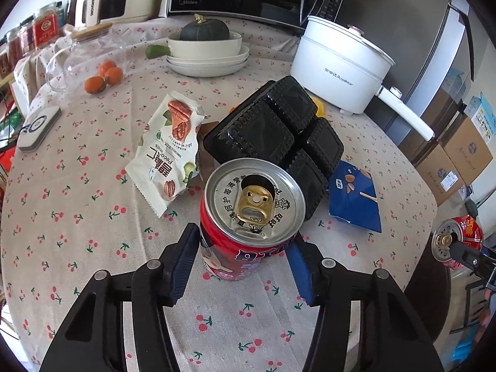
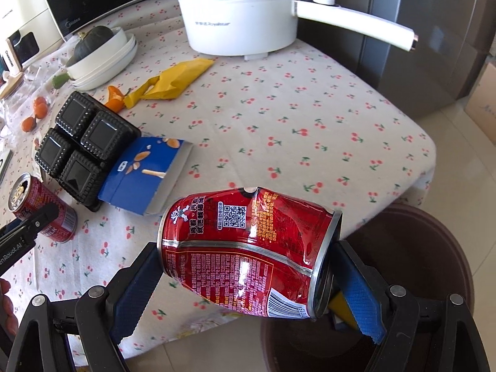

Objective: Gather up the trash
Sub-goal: 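Carry both red cans over the brown bin and open both grippers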

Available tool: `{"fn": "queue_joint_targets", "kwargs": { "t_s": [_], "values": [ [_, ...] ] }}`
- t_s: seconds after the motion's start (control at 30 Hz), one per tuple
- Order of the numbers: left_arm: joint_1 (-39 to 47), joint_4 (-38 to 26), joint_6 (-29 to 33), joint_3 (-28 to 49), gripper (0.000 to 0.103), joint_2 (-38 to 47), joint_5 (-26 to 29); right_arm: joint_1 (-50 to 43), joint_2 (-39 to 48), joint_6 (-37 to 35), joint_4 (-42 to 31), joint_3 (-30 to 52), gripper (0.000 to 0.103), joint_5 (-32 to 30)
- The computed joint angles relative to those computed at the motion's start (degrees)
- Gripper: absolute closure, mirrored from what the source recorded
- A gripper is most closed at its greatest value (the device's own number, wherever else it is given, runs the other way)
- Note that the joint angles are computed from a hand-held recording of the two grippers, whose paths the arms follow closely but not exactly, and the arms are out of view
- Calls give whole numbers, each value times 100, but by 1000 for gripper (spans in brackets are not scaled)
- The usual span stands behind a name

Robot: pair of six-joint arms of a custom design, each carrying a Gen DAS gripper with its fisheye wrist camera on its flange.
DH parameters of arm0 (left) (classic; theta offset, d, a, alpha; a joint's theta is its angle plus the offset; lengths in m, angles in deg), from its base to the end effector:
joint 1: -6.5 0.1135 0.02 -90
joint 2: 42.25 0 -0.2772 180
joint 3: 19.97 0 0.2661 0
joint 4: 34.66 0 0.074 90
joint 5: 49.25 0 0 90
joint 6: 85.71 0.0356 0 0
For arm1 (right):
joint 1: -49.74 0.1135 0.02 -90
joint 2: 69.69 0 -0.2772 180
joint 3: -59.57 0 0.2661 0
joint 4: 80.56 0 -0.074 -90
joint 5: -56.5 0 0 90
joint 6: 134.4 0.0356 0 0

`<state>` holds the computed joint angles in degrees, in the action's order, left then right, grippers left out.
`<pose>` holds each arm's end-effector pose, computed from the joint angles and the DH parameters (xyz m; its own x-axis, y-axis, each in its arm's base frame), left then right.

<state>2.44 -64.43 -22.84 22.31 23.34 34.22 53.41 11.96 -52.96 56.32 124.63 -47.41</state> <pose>0.2153 -0.0112 0.1732 -0.7107 -0.4037 -0.5761 -0.3617 0.9121 -0.1930 0.2884 0.0271 0.2180 -0.8249 -0.1977 -0.5297 -0.3094 0.9420 0.1302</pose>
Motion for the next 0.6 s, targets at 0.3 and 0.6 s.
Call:
{"fn": "queue_joint_targets", "kwargs": {
  "t_s": [0.3,0.6],
  "values": [
    [-576,-375,-405,171,45,-282,243,-649,23,-490,-282,137,13,-296],
    [-2045,-246,-974,629,45,220,19,-1450,121,-1163,-455,164,13,-469]
  ]
}}
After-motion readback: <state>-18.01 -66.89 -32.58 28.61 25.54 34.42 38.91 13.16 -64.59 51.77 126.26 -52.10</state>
